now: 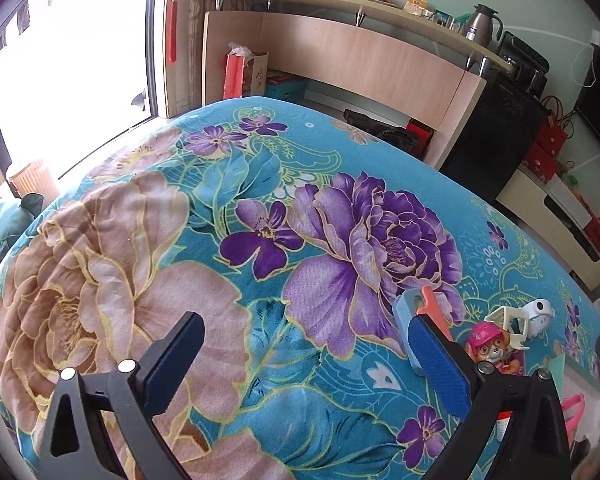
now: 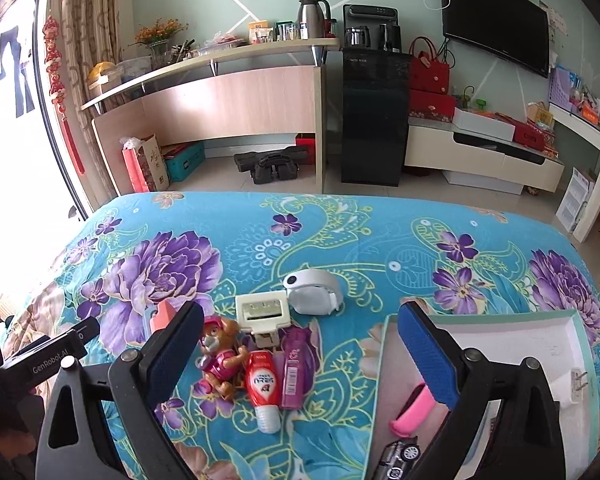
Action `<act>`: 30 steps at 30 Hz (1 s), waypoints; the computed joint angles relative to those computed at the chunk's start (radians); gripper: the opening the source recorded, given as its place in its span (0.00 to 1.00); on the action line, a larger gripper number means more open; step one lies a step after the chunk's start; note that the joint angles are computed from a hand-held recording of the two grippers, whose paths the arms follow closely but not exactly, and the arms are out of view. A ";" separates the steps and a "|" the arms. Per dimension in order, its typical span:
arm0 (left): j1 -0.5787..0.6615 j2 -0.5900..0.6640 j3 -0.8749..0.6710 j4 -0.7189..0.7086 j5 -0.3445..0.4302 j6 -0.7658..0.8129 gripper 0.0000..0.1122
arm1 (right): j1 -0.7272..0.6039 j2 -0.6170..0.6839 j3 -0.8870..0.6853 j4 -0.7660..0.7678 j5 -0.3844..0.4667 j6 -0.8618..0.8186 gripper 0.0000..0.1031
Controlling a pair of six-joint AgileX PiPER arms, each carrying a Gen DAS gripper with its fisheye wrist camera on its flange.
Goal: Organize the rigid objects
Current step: 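Reach left gripper to the blue-pink knife toy while right reaches the pink dog figure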
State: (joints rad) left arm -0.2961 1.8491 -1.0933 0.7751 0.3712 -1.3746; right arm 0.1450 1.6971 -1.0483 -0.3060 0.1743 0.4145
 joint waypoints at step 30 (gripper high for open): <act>0.020 0.078 -0.189 -0.296 0.148 0.335 0.92 | 0.082 0.219 -0.107 0.224 0.035 -0.249 0.94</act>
State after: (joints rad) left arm -0.2762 1.9272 -1.2819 0.4795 0.5191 -1.0398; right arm 0.2267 1.9165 -1.1551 -0.0823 0.2092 0.1654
